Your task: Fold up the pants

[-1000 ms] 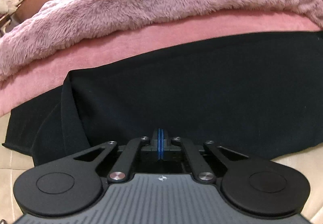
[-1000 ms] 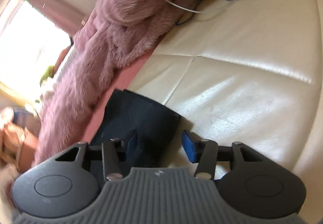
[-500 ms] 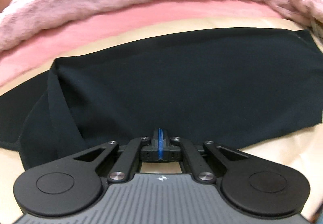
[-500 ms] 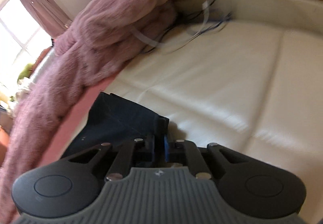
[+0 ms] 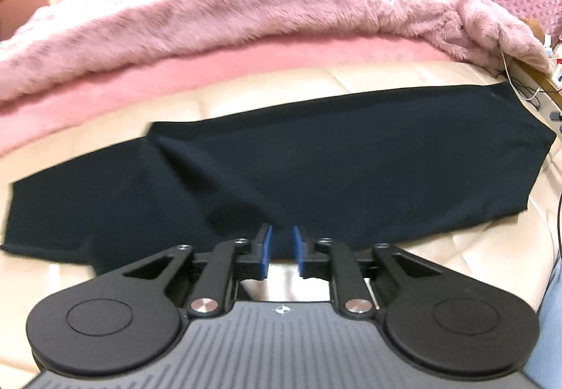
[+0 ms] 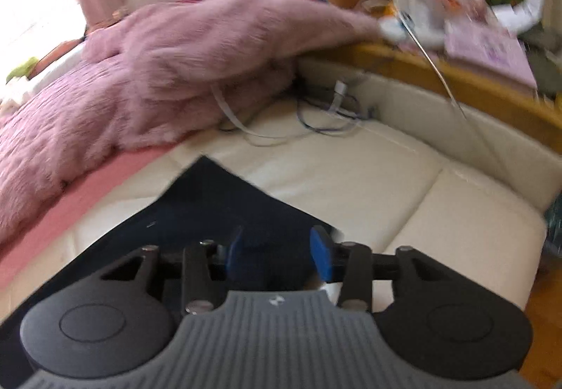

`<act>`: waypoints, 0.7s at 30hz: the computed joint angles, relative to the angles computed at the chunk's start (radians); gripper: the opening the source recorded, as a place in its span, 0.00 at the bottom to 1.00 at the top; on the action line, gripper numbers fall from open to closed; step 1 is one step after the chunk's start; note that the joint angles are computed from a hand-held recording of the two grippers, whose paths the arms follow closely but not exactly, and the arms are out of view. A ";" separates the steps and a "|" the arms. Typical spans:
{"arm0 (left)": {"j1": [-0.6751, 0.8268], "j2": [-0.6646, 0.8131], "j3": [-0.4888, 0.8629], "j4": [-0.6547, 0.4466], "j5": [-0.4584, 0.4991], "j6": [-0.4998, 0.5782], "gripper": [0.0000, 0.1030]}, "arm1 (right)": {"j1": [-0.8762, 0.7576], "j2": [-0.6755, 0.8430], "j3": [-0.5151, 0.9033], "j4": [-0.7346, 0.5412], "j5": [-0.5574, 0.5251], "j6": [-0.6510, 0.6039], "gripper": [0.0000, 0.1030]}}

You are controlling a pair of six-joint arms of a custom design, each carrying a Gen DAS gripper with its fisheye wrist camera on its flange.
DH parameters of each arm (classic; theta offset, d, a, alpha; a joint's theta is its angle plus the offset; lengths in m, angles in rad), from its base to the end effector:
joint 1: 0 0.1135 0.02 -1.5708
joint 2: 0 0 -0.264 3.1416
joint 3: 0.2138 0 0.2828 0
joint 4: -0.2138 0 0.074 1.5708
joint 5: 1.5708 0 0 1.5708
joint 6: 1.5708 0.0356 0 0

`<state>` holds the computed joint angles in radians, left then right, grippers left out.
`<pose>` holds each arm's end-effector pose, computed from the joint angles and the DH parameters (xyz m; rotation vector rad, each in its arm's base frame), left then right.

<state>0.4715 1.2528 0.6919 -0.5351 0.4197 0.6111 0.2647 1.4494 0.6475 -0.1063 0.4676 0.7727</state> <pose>0.2312 0.1016 0.1733 0.3055 2.5064 -0.1459 0.2825 0.0600 0.1353 0.7753 2.2217 -0.0851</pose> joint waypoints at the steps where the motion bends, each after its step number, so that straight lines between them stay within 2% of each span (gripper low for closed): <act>1: 0.031 -0.027 -0.008 -0.021 0.010 0.029 0.36 | 0.041 -0.021 0.001 -0.017 0.020 0.000 0.38; 3: 0.101 -0.070 -0.033 -0.048 0.034 0.096 0.50 | 0.121 -0.050 0.006 -0.027 0.030 0.002 0.38; 7: 0.227 -0.134 -0.091 -0.088 0.064 0.220 0.54 | 0.313 -0.052 0.028 -0.020 0.035 0.019 0.38; 11: 0.293 -0.177 -0.154 -0.102 0.089 0.306 0.58 | 0.500 0.064 0.103 -0.005 0.054 -0.001 0.38; 14: 0.281 -0.219 -0.217 -0.056 0.079 0.322 0.59 | 0.599 0.171 0.180 0.003 0.061 -0.045 0.38; 16: 0.257 -0.243 -0.257 -0.021 0.072 0.321 0.63 | 0.648 0.239 0.240 -0.025 0.065 -0.059 0.38; 21: 0.178 -0.245 -0.341 0.097 -0.004 0.251 0.64 | 0.696 0.333 0.313 -0.069 0.071 -0.041 0.38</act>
